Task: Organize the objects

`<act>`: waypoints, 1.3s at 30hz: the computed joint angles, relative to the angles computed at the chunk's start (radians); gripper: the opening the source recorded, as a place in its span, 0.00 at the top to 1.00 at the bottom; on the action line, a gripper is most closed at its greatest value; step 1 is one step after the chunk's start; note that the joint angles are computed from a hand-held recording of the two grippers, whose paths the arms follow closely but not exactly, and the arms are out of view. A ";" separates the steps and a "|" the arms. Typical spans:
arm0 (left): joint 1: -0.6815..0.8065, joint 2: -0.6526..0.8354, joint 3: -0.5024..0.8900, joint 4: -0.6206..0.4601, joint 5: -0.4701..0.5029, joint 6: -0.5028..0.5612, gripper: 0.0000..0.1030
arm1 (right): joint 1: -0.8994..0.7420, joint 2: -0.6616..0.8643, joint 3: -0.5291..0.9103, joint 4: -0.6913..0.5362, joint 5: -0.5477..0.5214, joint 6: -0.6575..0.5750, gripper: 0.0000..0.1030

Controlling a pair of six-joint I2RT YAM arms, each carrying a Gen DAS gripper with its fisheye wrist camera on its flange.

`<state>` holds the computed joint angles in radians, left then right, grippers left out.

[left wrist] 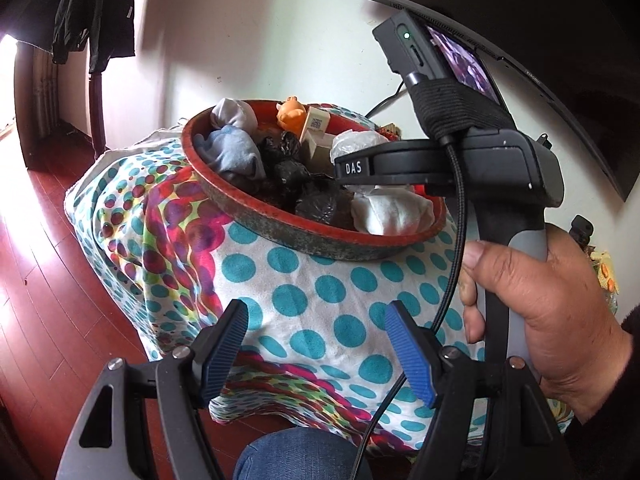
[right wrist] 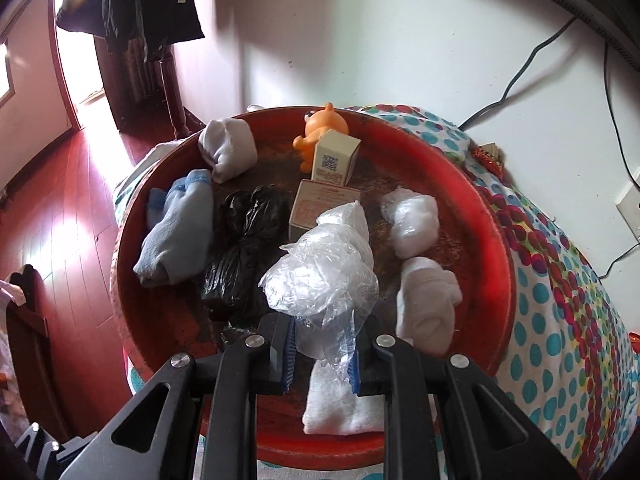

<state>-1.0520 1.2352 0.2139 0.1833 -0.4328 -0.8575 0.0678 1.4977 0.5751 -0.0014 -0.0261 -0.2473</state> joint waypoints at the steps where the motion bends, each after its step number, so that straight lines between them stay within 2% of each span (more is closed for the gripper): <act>1: 0.006 0.006 0.000 0.002 0.005 0.001 0.29 | 0.004 0.012 0.001 0.007 0.005 0.007 0.81; 14: -0.018 0.020 0.017 -0.029 -0.033 -0.013 0.29 | 0.020 0.131 0.015 0.106 0.091 0.065 0.81; 16: -0.034 -0.015 0.008 -0.039 -0.067 -0.013 0.29 | 0.020 0.142 0.020 0.108 0.102 0.073 0.81; 18: -0.059 -0.118 -0.028 -0.036 -0.107 -0.002 0.29 | 0.020 0.148 0.023 0.110 0.110 0.077 0.81; 19: -0.085 -0.199 -0.051 -0.044 -0.151 0.002 0.29 | 0.018 0.155 0.031 0.104 0.113 0.079 0.81; 22: -0.252 -0.517 -0.127 -0.098 -0.429 0.033 0.29 | 0.013 0.161 0.037 0.100 0.108 0.073 0.81; 24: -0.361 -0.520 -0.102 -0.161 -0.705 0.049 0.19 | 0.009 0.160 0.034 0.103 0.101 0.068 0.81; 25: -0.356 -0.448 -0.063 -0.233 -0.770 -0.007 0.19 | 0.009 0.157 0.030 0.107 0.102 0.066 0.81; 26: -0.302 -0.375 -0.018 -0.326 -0.764 -0.072 0.19 | 0.009 0.154 0.025 0.114 0.104 0.066 0.81; 27: -0.209 -0.347 -0.005 -0.342 -0.676 -0.062 0.19 | 0.008 0.153 0.021 0.119 0.101 0.069 0.81; 28: -0.106 -0.343 -0.018 -0.294 -0.555 -0.012 0.19 | 0.007 0.152 0.018 0.123 0.101 0.073 0.81; 30: 0.049 -0.269 -0.014 -0.245 -0.368 0.019 0.19 | 0.007 0.148 0.010 0.132 0.102 0.084 0.81; 32: 0.122 -0.183 -0.001 -0.202 -0.266 0.031 0.19 | 0.011 0.141 0.004 0.135 0.107 0.100 0.81; 39: 0.125 0.010 0.033 -0.089 -0.144 0.118 0.19 | 0.027 0.109 -0.021 0.133 0.126 0.163 0.81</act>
<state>-0.9275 1.2449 0.2473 0.0946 -0.5773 -0.7392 0.0948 1.6069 0.5543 0.1319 0.1001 -0.0844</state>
